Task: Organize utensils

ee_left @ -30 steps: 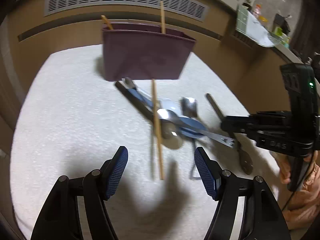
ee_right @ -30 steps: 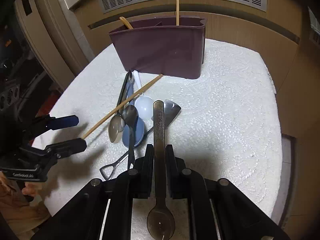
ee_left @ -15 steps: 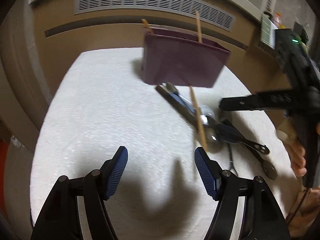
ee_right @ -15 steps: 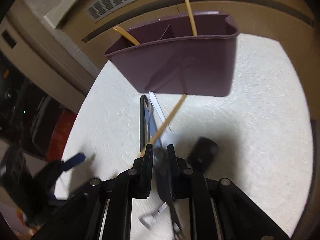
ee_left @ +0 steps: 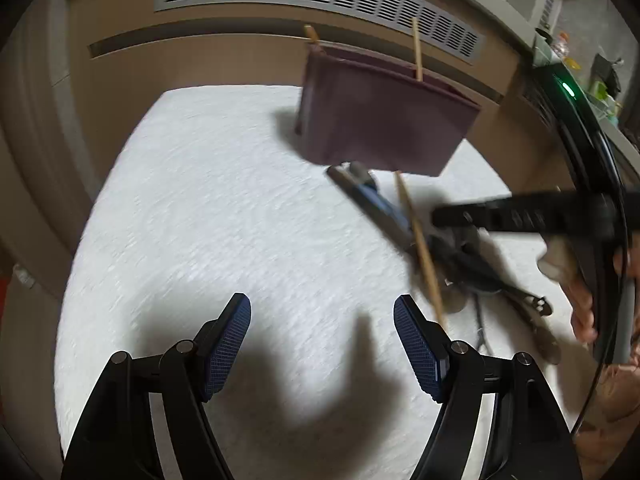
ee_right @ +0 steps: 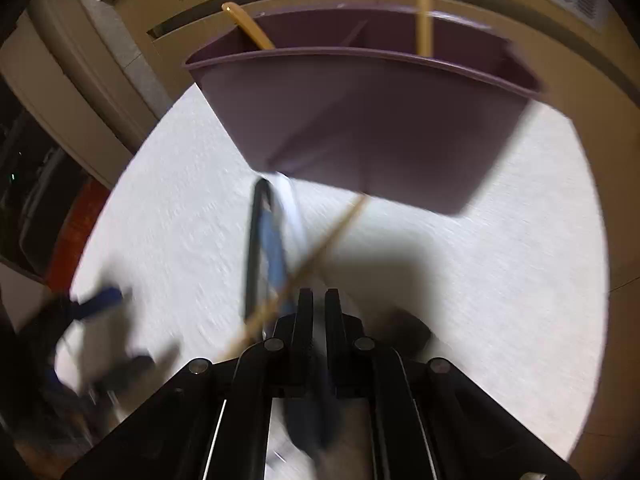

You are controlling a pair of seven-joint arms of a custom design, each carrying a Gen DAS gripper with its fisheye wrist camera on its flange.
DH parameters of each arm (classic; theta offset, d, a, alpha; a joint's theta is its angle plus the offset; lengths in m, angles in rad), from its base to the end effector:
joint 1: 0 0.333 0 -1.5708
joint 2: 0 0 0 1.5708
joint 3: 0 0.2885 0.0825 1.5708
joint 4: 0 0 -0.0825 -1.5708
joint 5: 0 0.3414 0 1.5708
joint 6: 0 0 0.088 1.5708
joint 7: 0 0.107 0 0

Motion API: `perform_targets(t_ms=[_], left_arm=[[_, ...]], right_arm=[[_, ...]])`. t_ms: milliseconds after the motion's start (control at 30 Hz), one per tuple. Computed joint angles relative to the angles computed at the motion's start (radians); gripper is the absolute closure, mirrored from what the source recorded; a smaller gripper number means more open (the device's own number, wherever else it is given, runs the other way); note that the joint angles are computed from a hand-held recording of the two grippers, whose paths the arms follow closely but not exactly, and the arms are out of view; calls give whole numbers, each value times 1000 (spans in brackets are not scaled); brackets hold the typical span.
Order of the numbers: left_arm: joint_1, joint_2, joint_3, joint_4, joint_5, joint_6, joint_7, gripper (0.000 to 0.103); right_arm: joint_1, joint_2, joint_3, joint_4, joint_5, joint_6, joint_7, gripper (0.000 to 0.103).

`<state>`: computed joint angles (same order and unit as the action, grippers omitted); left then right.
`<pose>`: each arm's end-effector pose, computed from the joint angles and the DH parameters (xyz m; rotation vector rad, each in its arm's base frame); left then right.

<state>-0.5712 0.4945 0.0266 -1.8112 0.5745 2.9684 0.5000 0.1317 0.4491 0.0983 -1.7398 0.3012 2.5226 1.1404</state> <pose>0.5321 -0.3682 0.3414 -1.9102 1.9399 -0.9091 0.6288 0.1369 0.3549 -2.2981 1.4799 -0.1304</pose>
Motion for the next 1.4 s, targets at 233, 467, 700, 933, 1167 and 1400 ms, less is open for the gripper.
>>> perform_targets(t_ms=[233, 467, 700, 933, 1167, 1400], left_arm=[[34, 90, -70, 173, -118, -66, 180, 29], [-64, 62, 34, 157, 55, -187, 9, 24], [20, 17, -24, 75, 90, -147, -33, 23], [62, 69, -78, 141, 18, -137, 51, 22], [53, 128, -104, 238, -76, -148, 191, 22], [120, 141, -212, 214, -206, -40, 406, 23]], right_arm=[[-99, -69, 26, -90, 167, 3, -96, 92], [-54, 30, 33, 46, 231, -32, -81, 57], [29, 111, 4, 131, 32, -20, 5, 72], [-22, -7, 5, -39, 19, 19, -87, 72], [-8, -104, -43, -220, -94, 250, -88, 72], [-144, -223, 54, -351, 246, 307, -397, 38]])
